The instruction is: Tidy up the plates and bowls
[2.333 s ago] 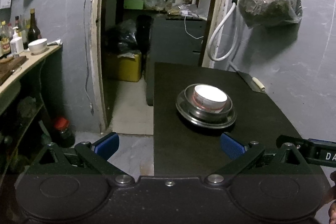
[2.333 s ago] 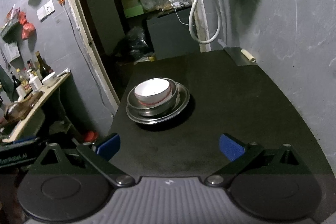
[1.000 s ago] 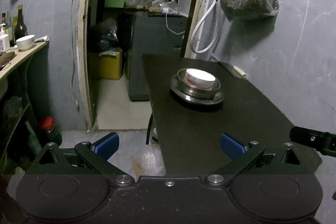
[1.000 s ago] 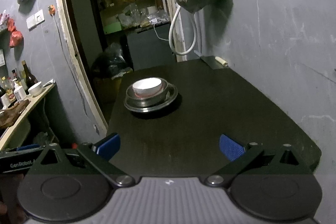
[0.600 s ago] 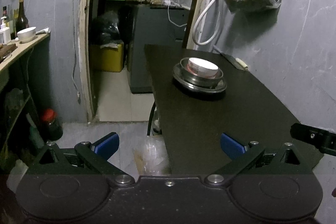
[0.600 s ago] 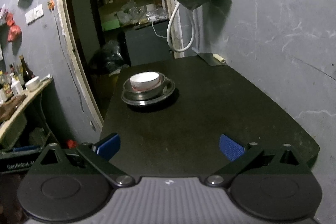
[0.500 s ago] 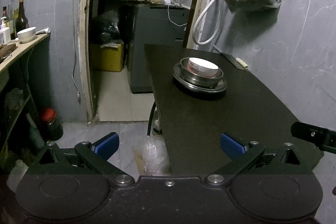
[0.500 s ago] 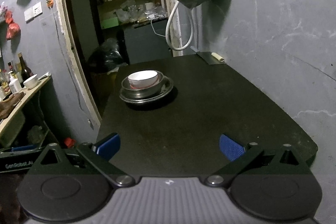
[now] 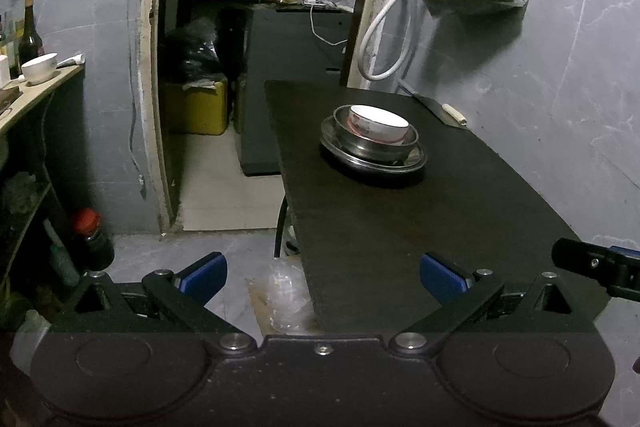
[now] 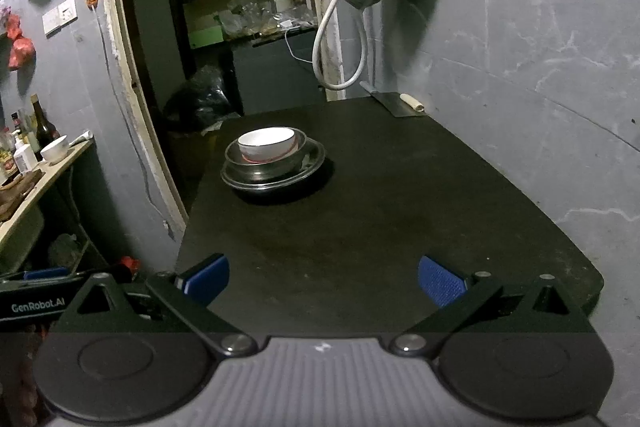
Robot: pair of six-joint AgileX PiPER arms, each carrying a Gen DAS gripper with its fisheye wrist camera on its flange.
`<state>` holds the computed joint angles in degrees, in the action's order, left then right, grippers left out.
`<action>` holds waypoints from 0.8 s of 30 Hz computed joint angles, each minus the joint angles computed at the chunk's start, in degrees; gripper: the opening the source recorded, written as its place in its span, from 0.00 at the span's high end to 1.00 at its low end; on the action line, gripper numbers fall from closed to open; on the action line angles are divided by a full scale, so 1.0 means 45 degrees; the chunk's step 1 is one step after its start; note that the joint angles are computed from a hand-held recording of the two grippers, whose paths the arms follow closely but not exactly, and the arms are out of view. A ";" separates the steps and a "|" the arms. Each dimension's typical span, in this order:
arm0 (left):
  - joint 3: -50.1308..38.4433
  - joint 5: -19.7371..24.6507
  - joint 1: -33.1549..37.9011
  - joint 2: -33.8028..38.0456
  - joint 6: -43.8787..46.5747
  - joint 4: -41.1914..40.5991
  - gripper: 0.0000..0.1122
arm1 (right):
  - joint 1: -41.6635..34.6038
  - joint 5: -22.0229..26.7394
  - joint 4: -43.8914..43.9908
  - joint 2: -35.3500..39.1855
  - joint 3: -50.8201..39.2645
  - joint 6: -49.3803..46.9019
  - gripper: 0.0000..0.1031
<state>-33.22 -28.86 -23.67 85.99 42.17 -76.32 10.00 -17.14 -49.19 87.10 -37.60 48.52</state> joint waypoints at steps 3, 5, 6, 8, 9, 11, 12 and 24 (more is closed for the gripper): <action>-0.0022 0.0201 0.0081 0.0004 -0.0041 0.0121 0.09 | 0.0013 0.0146 -0.0121 0.0072 -0.0071 0.0073 0.00; -0.0013 0.0283 0.0079 -0.0025 -0.0029 0.0193 0.09 | 0.0044 0.0212 0.0228 0.0104 -0.0067 -0.0339 0.00; -0.0025 0.0335 0.0086 -0.0031 0.0056 0.0157 0.09 | 0.0068 0.0265 0.0408 0.0098 -0.0055 -0.0550 0.00; -0.0057 0.0357 0.0037 -0.0016 0.0148 0.0100 0.09 | 0.0081 0.0262 0.0608 0.0079 -0.0017 -0.0718 0.00; -0.0044 0.0377 0.0035 -0.0022 0.0123 0.0155 0.09 | 0.0083 0.0246 0.0741 0.0079 0.0009 -0.0844 0.00; 0.0018 0.0462 0.0091 -0.0054 -0.0056 0.0412 0.09 | 0.0108 0.0279 0.1079 0.0117 0.0042 -0.1159 0.00; 0.0050 0.0491 0.0110 -0.0066 -0.0127 0.0516 0.09 | 0.0100 0.0274 0.1122 0.0137 0.0055 -0.1201 0.00; 0.0310 0.0269 0.0110 -0.0202 -0.0166 0.0624 0.09 | 0.0169 -0.0244 0.2204 0.0340 0.0330 -0.2593 0.00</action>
